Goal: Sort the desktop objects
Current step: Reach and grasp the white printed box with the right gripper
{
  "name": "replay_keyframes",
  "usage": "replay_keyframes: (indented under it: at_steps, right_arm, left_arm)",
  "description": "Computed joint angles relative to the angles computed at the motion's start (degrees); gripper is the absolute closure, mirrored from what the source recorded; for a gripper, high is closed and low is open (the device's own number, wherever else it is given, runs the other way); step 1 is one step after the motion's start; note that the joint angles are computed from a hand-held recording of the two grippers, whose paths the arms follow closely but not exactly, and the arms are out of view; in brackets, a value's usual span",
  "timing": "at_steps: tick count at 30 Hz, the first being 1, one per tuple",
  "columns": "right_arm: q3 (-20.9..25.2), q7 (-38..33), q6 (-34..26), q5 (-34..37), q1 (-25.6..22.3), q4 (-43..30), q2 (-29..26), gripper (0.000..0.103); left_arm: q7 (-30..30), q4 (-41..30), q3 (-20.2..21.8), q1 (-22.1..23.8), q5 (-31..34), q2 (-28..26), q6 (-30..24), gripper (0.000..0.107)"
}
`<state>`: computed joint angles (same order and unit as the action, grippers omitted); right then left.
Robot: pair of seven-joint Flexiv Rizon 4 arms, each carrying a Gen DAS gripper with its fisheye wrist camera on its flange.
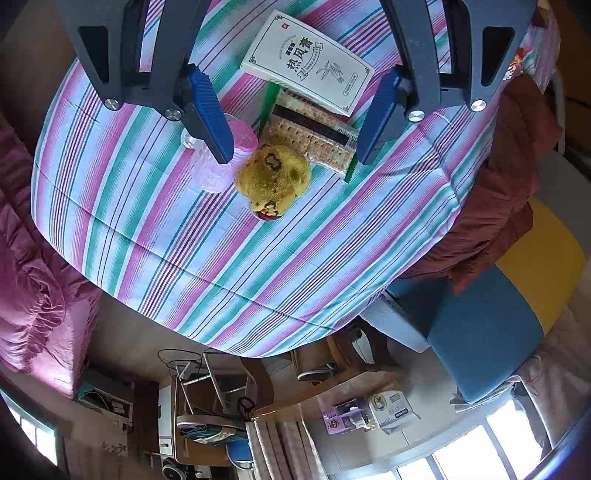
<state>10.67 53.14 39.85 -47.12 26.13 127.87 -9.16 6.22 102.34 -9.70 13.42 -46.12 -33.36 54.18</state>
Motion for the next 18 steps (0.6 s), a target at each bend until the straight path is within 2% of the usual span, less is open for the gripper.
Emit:
replay_keyframes:
  at_steps: [3, 5, 8, 13, 14, 16, 17, 18]
  right_arm:
    - [-0.48, 2.08, 2.51, -3.35, -0.57, 1.55, 0.62, 0.032]
    - [-1.21, 2.62, 6.82, -7.05, -1.31, 1.92, -0.29, 0.037]
    - [-2.24, -2.3, 12.6, -8.97, -1.99, -0.8, -4.1, 0.039]
    - [-3.43, -12.25, 17.37, -3.78, -1.87, -4.27, -8.34, 0.039]
    - [-2.57, -16.86, 17.59, -0.08, -2.09, -5.29, -9.1, 0.039]
    - [-1.48, -23.69, 14.9, 5.49, -1.29, -6.43, -9.09, 0.036]
    - [-0.88, -27.3, 16.65, 7.85, -1.51, -6.33, -9.27, 0.03]
    - [-0.7, -29.46, 16.8, 9.67, -1.21, -6.32, -9.27, 0.03]
  left_arm:
    - [-0.2, -0.42, -0.15, -0.33, 0.09, -0.31, -0.23, 0.052]
    - [-0.43, -0.7, -0.21, -0.68, 0.42, -0.6, -0.16, 0.052]
    - [-1.2, -1.06, -0.14, -1.03, 1.08, -0.86, -0.37, 0.052]
    - [-1.1, -0.99, -0.46, -0.76, 0.82, -0.64, -0.82, 0.052]
    - [-1.11, -1.13, -0.45, -0.68, 0.81, -0.67, -1.12, 0.052]
    - [-1.17, -1.45, -0.45, -0.71, 0.75, -0.9, -1.21, 0.052]
    - [-1.28, -1.57, -0.47, -0.81, 0.68, -1.05, -0.99, 0.052]
    - [-1.93, -1.91, -0.34, -0.98, 0.84, -1.3, -1.08, 0.052]
